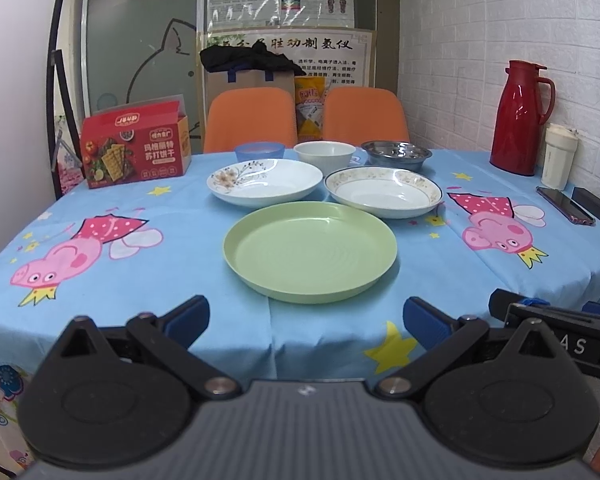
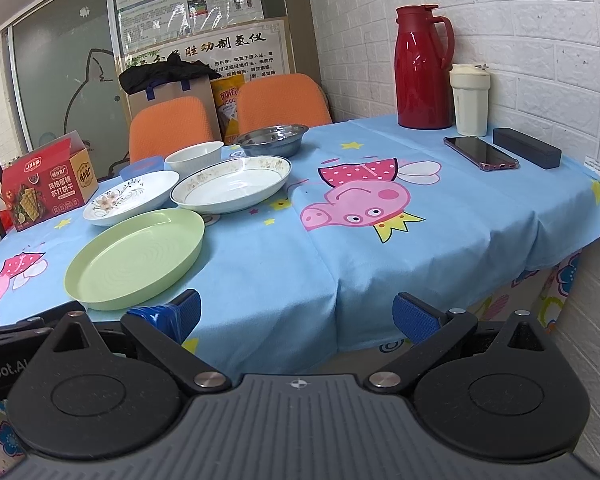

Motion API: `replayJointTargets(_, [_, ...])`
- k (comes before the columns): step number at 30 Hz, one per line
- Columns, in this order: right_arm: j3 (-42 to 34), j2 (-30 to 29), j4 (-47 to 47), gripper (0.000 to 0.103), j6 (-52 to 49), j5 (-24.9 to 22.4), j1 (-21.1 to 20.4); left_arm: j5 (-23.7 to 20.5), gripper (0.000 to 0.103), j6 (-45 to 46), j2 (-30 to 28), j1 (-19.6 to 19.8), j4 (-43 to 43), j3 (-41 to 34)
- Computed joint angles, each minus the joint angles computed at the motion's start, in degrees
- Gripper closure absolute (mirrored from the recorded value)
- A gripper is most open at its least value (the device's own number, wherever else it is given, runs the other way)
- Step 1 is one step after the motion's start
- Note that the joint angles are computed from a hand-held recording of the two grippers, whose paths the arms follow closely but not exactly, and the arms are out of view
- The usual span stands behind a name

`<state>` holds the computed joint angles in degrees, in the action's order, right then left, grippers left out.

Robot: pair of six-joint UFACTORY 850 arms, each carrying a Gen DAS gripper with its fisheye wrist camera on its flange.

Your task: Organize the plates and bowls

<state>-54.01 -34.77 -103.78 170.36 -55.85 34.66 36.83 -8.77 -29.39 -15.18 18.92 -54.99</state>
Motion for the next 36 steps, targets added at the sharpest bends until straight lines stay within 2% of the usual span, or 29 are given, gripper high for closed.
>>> replayJointTargets(36, [-1.2, -0.5, 0.6, 0.013, -2.3, 1.0, -0.1, -2.0, 0.0, -0.6, -0.8, 0.3, -0.6, -1.4])
